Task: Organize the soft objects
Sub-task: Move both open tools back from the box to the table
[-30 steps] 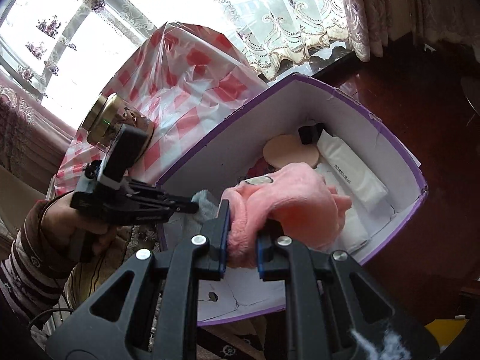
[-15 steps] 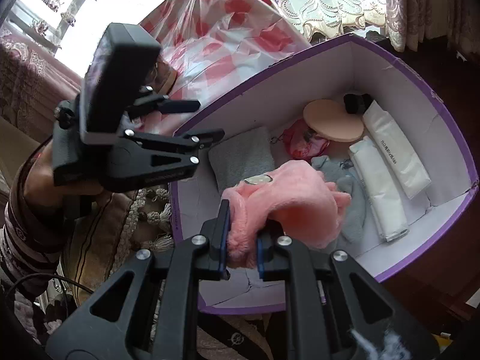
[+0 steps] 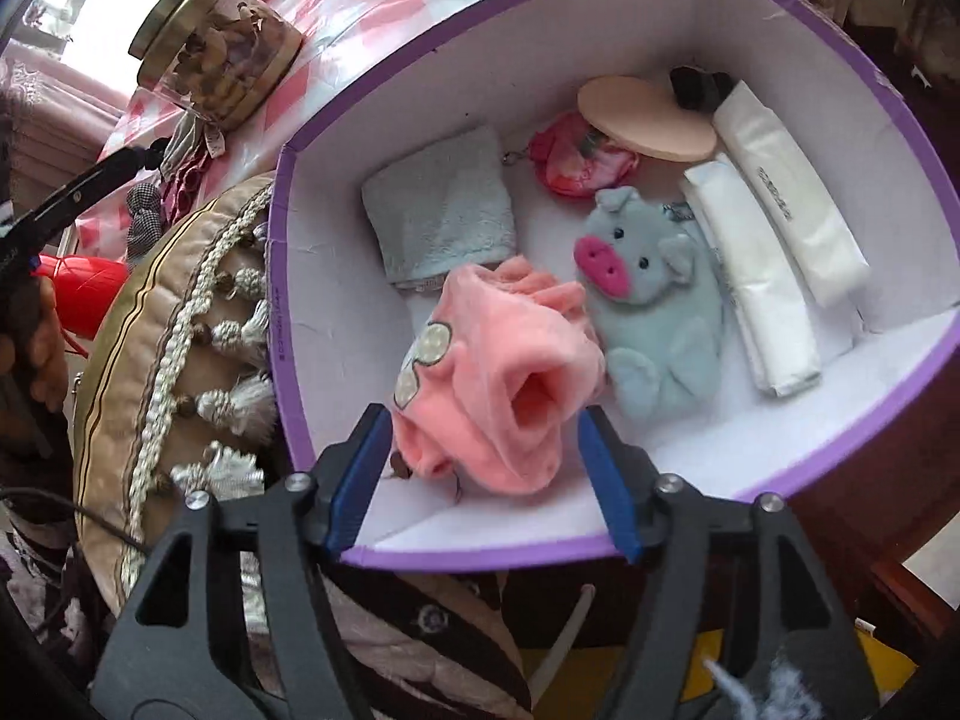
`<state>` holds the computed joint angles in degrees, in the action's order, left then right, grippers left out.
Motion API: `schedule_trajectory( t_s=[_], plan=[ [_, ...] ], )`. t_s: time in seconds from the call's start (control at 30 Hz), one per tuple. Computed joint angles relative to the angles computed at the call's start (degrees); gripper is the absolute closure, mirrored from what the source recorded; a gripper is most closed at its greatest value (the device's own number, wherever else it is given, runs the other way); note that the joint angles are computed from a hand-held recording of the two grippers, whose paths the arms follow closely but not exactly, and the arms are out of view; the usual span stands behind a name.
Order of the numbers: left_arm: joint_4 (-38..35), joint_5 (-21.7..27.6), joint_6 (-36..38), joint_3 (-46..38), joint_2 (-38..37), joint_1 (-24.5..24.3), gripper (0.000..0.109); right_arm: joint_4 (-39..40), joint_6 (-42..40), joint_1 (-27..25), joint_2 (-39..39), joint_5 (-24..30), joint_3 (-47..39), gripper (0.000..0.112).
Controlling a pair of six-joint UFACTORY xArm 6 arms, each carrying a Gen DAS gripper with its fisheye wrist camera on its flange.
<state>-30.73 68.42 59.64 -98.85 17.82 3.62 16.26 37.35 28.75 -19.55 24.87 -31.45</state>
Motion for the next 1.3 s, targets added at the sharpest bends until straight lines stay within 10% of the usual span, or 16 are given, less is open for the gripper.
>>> schedule_trajectory(
  t_s=[0.4, 0.8, 1.3],
  plan=[
    [-7.8, 4.5, -4.8, -5.5, 3.5, 11.0, 0.044, -19.4, 11.0, -1.5, 5.6, 2.1, -9.6, 0.042],
    [-11.7, 0.0, -7.1, -8.0, 6.2, 20.8, 0.044, -20.1, -6.7, 0.9, 30.0, 32.3, -32.5, 0.042],
    [-7.2, 2.5, -20.4, -34.1, 25.3, 23.2, 0.044, -27.9, 5.2, -0.6, 13.7, 29.9, -30.4, 0.035]
  ],
)
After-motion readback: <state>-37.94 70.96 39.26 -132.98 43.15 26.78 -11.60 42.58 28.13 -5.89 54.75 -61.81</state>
